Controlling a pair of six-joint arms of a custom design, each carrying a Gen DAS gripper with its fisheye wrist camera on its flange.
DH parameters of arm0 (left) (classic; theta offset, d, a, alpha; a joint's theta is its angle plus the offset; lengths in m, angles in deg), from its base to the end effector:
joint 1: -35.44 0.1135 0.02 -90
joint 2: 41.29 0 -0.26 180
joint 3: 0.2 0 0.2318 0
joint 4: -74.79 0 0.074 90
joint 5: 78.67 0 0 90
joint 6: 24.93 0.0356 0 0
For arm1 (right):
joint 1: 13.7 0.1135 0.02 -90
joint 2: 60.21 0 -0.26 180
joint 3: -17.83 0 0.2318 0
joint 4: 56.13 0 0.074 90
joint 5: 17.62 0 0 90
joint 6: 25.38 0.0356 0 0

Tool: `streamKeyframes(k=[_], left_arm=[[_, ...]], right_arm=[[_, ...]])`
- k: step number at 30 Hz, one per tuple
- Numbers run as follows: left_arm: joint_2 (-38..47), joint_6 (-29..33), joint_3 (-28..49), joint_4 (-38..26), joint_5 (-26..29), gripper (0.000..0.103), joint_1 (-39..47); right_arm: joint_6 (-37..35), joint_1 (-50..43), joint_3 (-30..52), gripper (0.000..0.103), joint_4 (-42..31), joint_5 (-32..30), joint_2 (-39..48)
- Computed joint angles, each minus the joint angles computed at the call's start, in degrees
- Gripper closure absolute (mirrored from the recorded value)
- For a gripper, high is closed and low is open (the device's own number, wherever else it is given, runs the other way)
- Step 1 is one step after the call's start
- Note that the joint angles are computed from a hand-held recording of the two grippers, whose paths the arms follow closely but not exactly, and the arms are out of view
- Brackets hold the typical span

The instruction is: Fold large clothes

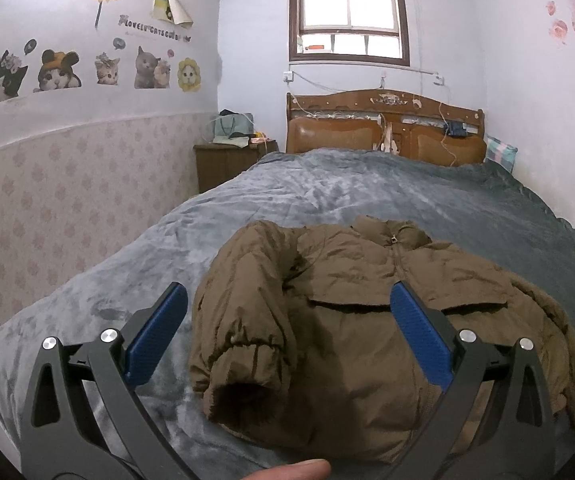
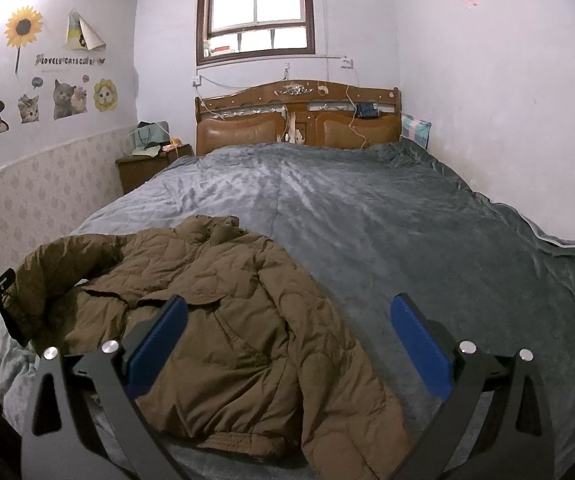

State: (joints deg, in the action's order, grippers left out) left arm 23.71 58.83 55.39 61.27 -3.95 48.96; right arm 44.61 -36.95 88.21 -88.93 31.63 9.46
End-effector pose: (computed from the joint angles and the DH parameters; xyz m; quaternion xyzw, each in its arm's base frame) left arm 0.2298 0.0649 0.2690 -0.2141 0.8013 0.1454 0.5394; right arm 0.2361 -0.0761 0.3065 -0.1453 0.8247 0.1159 0.5342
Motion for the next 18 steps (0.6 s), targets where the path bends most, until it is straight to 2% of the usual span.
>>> streamKeyframes(k=[18], left_arm=[[-0.7, -0.2, -1.0, 1.1, -0.2, 0.003, -0.1]], right_arm=[[-0.6, -0.1, 0.1, 0.002, -1.1, -0.1, -0.4]])
